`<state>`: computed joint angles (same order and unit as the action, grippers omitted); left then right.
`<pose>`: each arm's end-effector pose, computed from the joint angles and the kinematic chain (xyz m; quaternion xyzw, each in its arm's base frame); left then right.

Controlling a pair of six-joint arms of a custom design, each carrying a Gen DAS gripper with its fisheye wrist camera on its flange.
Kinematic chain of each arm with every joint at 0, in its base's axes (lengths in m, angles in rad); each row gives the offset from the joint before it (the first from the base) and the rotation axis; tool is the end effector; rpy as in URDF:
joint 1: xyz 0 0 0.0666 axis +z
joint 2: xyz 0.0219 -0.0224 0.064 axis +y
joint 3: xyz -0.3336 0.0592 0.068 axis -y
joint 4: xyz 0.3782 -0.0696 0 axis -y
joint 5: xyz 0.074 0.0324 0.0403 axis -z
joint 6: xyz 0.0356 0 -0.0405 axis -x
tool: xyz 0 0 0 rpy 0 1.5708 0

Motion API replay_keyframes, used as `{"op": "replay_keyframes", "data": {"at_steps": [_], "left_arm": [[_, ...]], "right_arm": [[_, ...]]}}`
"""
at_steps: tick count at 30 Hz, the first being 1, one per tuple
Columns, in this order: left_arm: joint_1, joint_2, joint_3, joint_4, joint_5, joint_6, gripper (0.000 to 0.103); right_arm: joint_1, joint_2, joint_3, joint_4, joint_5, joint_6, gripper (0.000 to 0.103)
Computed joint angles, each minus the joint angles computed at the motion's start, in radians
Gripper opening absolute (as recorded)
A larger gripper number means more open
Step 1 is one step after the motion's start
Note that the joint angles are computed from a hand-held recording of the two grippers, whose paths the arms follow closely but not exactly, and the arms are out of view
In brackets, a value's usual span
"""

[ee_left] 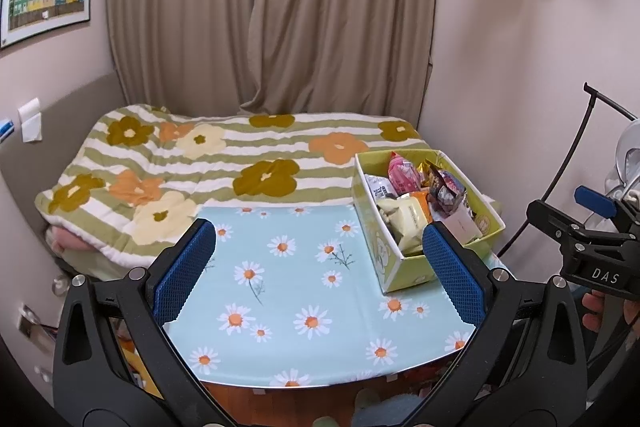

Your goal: Organize snacks

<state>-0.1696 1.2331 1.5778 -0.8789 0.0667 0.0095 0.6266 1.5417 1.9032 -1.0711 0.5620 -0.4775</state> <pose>0.4191 -0.0746 0.5398 0.0859 0.8641 -0.0731 0.4906 0.4267 0.2850 0.5318 0.0504 0.8793 -0.0042 0.4736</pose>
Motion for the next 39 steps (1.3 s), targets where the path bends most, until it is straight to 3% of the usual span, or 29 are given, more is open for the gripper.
{"op": "replay_keyframes", "data": {"at_steps": [28,39], "left_arm": [[0.011,0.031,0.034,-0.026,0.026,-0.011,0.103],[0.019,0.029,0.016,0.013,0.016,-0.026,0.103]], "right_arm": [[-0.004,0.012,0.015,-0.001,0.023,-0.008,0.101],[-0.008,0.022,0.026,-0.001,0.025,-0.007,0.101]]}}
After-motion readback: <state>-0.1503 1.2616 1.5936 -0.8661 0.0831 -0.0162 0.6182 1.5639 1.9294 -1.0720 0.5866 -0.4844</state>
